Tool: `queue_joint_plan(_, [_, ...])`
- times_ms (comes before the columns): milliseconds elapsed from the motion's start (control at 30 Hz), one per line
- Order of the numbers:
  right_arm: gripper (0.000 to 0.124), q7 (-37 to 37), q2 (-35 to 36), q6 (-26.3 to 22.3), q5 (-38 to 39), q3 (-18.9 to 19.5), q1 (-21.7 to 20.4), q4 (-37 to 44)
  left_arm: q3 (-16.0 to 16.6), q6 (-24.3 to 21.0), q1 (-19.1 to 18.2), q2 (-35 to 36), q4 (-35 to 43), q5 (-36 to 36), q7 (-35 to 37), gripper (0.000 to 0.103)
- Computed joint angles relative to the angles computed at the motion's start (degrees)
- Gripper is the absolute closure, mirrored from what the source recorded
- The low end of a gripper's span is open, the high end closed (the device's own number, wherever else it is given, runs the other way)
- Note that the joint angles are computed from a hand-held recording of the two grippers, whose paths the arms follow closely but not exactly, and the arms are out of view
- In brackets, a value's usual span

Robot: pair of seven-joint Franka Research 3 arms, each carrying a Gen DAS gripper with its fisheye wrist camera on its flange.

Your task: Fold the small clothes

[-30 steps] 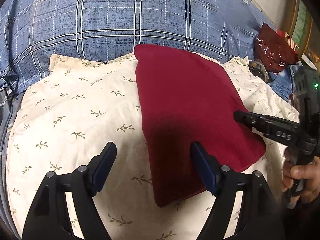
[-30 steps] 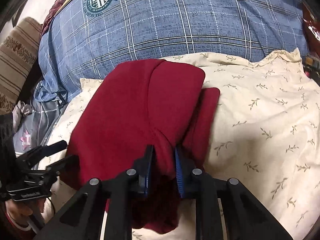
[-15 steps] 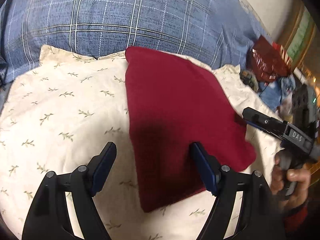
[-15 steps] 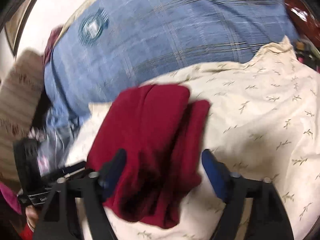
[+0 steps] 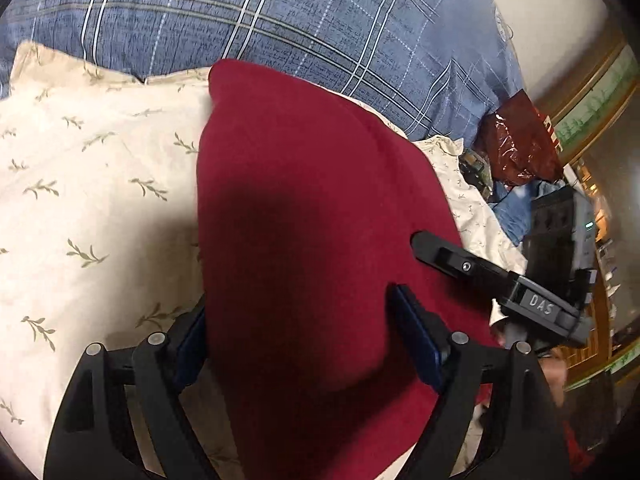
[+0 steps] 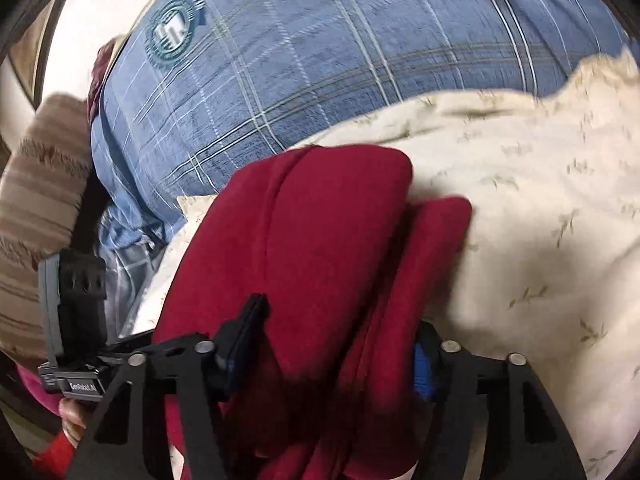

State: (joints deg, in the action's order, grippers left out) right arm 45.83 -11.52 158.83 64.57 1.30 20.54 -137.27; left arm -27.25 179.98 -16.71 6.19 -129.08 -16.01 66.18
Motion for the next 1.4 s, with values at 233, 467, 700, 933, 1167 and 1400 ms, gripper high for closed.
queue_joint_plan(233, [0.083, -1.1, -3.1, -1.4, 1.7, 0.2, 1.6, 0.8, 1.5, -0.6, -1.9, -7.9, -3.9, -4.9, 2.1, 0.035])
queue_joint_plan(467, [0.074, 2.6, -0.7, -4.3, -1.8, 2.6, 3.0, 3.1, 4.1, -7.2, -1.5, -18.1, -11.9, 4.2, -11.3, 0.035])
queue_joint_plan(700, [0.073, 20.3, -7.1, 6.4, -24.7, 7.1, 3.8, -4.2, -0.4, -10.5, 4.5, -23.2, -16.7, 18.5, -28.9, 0.029])
queue_joint_plan(933, [0.088, 19.6, -8.1, 8.8, -28.5, 8.0, 8.1, -5.4, -13.9, -15.2, 18.7, -26.1, -14.0, 41.2, -49.1, 0.027])
queue_joint_plan(1167, [0.092, 28.4, -8.7, 14.6, -35.6, 7.6, 8.5, -12.2, -18.5, -17.1, 23.4, -28.2, -13.6, 55.1, -59.0, 0.020])
queue_joint_plan(1400, [0.062, 35.4, -13.9, 16.4, -40.1, 9.3, 8.5, -14.9, -16.3, -22.6, 19.4, -32.7, -14.0, 60.8, -65.1, 0.020])
